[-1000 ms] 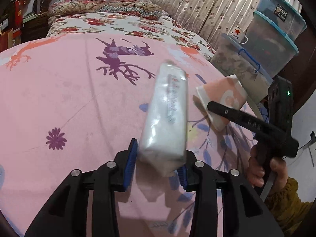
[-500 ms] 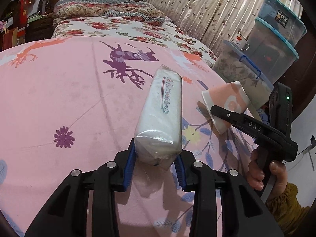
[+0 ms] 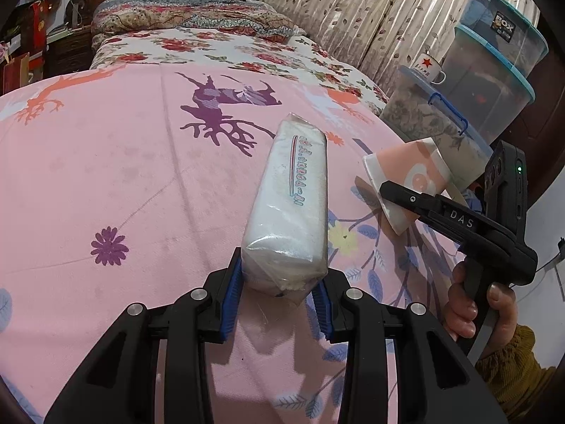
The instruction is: Collect trash
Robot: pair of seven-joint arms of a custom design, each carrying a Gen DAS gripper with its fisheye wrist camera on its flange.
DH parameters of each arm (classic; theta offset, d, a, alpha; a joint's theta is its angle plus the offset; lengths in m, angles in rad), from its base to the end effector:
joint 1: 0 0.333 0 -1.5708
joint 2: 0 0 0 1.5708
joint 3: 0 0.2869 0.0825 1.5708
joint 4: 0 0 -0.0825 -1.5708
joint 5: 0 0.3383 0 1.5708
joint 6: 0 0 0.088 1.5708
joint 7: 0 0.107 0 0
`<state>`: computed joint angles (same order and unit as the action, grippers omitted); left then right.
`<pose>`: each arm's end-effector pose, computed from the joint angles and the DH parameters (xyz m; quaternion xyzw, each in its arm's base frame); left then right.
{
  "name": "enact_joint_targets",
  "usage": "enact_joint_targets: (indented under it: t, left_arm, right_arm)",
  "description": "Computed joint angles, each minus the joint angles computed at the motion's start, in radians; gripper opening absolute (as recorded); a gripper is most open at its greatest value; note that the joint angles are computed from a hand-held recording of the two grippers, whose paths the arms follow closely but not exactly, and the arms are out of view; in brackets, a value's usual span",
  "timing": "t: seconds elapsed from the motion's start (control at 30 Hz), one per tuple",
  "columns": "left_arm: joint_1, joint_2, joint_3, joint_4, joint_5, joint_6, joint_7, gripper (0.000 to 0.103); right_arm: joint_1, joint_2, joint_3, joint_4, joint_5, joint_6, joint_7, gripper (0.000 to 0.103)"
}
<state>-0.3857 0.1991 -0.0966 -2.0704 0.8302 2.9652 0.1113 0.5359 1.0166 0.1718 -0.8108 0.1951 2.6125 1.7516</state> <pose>0.4843 -0.3074 0.4023 -0.7237 0.5823 -0.3458 0.1326 0.6340 0.4423 0.3977 -0.7239 0.5584 -0.0068 0.4051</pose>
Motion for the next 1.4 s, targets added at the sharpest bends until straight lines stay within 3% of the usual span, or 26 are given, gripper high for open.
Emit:
enact_joint_targets:
  t: [1.4]
  left_arm:
    - [0.002, -0.006, 0.010, -0.018, -0.008, 0.030, 0.005, 0.034]
  right_arm:
    - [-0.001, -0.003, -0.002, -0.006, -0.002, 0.003, 0.003, 0.031]
